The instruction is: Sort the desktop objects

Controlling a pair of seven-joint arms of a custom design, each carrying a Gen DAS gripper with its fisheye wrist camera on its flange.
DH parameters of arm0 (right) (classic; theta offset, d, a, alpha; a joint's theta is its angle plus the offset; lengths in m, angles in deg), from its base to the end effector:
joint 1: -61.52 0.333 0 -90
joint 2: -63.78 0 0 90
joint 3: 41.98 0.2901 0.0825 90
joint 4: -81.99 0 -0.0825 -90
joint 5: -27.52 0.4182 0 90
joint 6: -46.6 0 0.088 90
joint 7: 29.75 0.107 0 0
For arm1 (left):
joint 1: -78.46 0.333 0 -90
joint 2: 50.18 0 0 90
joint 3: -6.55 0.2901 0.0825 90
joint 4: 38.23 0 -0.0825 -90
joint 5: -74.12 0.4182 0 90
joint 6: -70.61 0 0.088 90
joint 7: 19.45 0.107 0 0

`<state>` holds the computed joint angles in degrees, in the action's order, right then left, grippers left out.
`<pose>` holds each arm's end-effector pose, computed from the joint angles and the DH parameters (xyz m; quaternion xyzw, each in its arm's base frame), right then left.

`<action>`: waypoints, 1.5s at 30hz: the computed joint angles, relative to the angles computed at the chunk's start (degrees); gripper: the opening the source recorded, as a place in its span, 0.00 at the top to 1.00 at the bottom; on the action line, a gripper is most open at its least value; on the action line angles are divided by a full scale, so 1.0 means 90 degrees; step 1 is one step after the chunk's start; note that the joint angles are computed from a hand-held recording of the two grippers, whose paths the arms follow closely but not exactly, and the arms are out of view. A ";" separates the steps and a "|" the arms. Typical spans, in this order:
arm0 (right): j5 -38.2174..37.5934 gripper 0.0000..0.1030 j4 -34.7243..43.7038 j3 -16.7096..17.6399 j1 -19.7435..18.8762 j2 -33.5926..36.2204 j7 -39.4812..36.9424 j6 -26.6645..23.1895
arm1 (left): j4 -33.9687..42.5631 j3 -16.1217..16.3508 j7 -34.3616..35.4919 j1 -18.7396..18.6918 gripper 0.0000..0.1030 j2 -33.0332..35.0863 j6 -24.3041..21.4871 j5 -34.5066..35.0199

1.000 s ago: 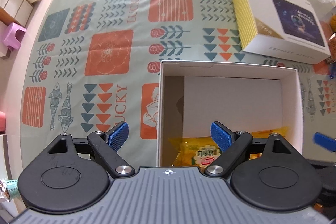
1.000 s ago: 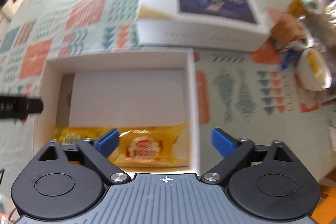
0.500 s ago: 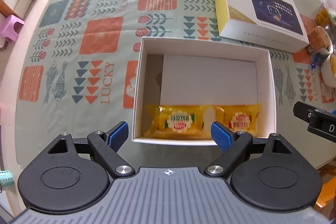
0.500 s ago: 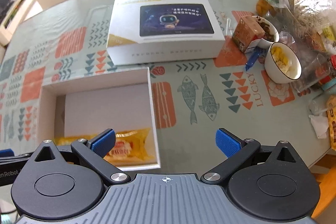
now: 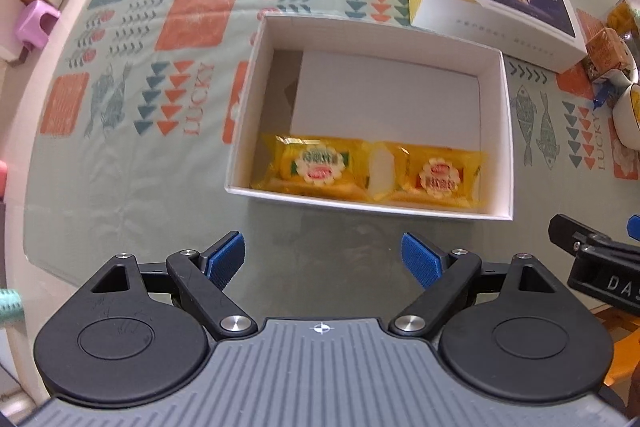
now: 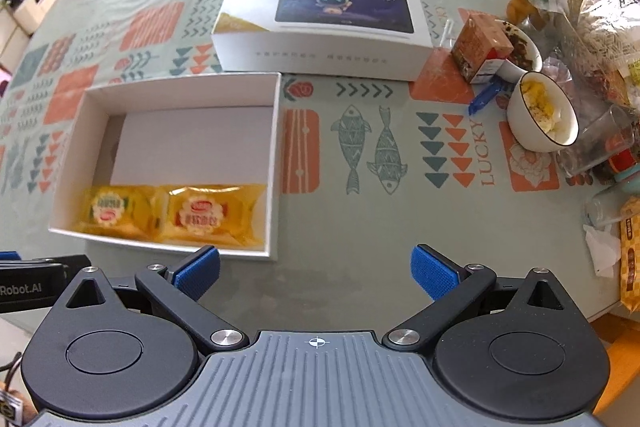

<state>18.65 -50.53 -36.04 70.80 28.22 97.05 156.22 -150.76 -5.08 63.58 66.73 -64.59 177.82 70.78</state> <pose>0.4197 0.1085 0.5631 -0.5654 0.8109 -0.1351 0.0667 0.4893 -0.2251 0.5623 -0.6034 0.7937 -0.0683 0.0355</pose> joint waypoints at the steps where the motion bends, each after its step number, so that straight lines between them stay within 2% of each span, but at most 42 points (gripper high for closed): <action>1: 0.0005 0.00 -0.0040 -0.0030 0.0006 -0.0038 -0.0054 -0.0010 | 0.0001 -0.0014 -0.0041 -0.0011 0.00 0.0000 -0.0041 -0.0018; 13: 0.0157 0.00 -0.0308 -0.0230 -0.0168 -0.0282 -0.0445 0.0059 | 0.0053 -0.0181 -0.0481 -0.0196 0.00 0.0022 -0.0130 0.0132; 23: 0.0102 0.00 -0.0162 -0.0301 -0.0336 -0.0119 -0.0708 0.0264 | 0.0418 -0.0216 -0.0631 -0.0251 0.00 0.0300 -0.0051 0.0311; 30: 0.0195 0.00 0.0048 -0.0374 -0.0400 0.0128 -0.0855 0.0506 | 0.1201 -0.0259 -0.0794 -0.0273 0.00 0.0955 -0.0055 0.0511; 34: 0.0235 0.00 0.0210 -0.0452 -0.0432 0.0281 -0.1054 0.0576 | 0.1576 -0.0260 -0.0784 -0.0312 0.00 0.1223 0.0129 0.0616; 45: -0.0300 0.00 0.0597 -0.0453 -0.0818 0.0628 -0.0972 0.0684 | 0.2349 -0.0282 -0.0403 -0.0450 0.00 0.1791 0.0202 0.0764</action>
<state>15.96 -45.16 -40.12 63.44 33.88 88.31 162.37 -129.61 -7.62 59.95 62.68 -48.47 179.64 77.65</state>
